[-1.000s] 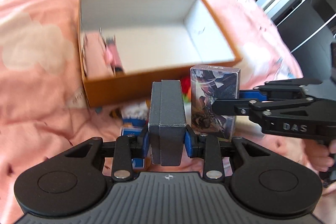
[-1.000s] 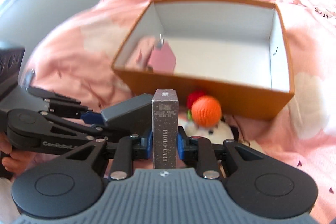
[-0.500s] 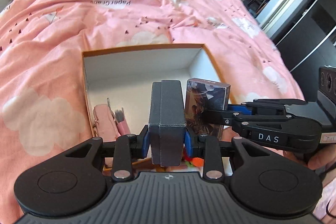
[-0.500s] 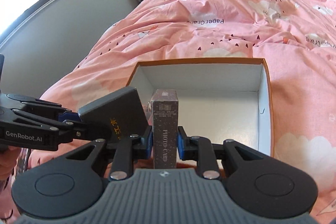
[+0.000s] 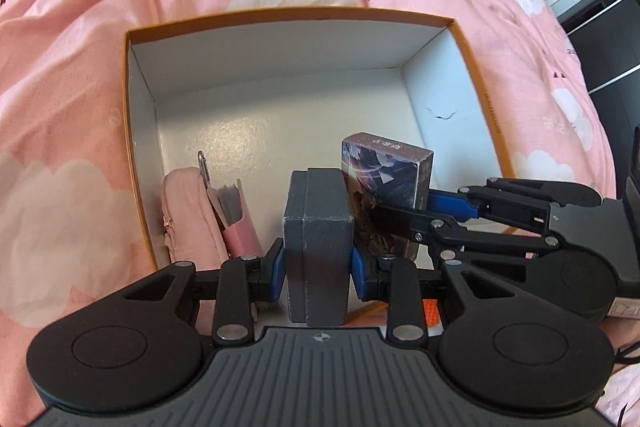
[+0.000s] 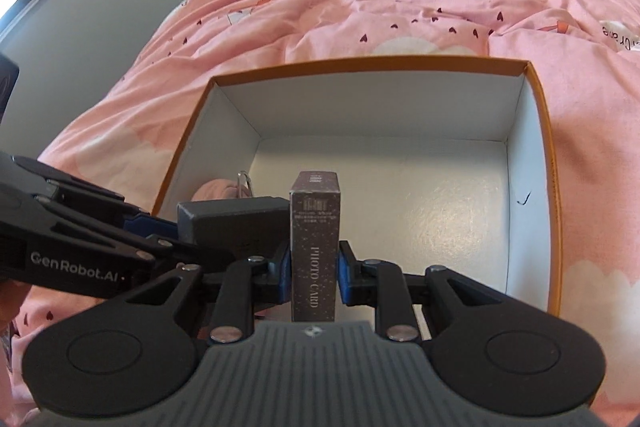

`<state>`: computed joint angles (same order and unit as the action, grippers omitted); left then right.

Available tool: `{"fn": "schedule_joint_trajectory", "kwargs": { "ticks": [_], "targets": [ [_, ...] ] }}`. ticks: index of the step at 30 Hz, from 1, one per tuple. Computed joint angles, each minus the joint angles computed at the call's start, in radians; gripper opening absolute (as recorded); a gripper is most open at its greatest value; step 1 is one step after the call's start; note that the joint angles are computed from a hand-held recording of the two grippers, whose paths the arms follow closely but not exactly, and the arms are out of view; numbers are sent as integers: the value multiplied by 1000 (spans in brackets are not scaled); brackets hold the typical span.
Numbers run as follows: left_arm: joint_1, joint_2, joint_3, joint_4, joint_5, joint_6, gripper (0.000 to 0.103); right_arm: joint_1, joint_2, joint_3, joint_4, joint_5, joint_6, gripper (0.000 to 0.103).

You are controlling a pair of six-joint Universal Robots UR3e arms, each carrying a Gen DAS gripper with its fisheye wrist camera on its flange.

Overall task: Organize objects
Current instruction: 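Carry the dark grey case and photo card box up into the orange box, then lower both dark boxes beside the pink items and open both tools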

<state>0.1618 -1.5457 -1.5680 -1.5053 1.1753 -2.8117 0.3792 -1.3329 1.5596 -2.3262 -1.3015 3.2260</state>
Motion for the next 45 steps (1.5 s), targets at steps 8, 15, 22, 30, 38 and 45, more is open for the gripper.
{"fn": "schedule_joint_trajectory", "kwargs": {
  "ticks": [8, 15, 22, 30, 38, 45],
  "targets": [
    [-13, -69, -7, 4, 32, -34, 37, -15, 88, -58, 86, 53, 0, 24],
    [14, -63, -38, 8, 16, -27, 40, -31, 155, -131, 165, 85, 1, 24],
    [59, 1, -114, 40, -38, 7, 54, -25, 200, -184, 207, 84, 23, 24],
    [137, 195, -267, 135, -83, 71, 53, -16, 228, -210, 215, 98, 52, 25],
    [117, 223, -341, 240, -64, 40, 43, -1, 256, -248, 231, 101, 88, 27],
    [98, 246, -383, 278, -34, 55, 40, -23, 228, -205, 202, 151, 114, 29]
  ]
}}
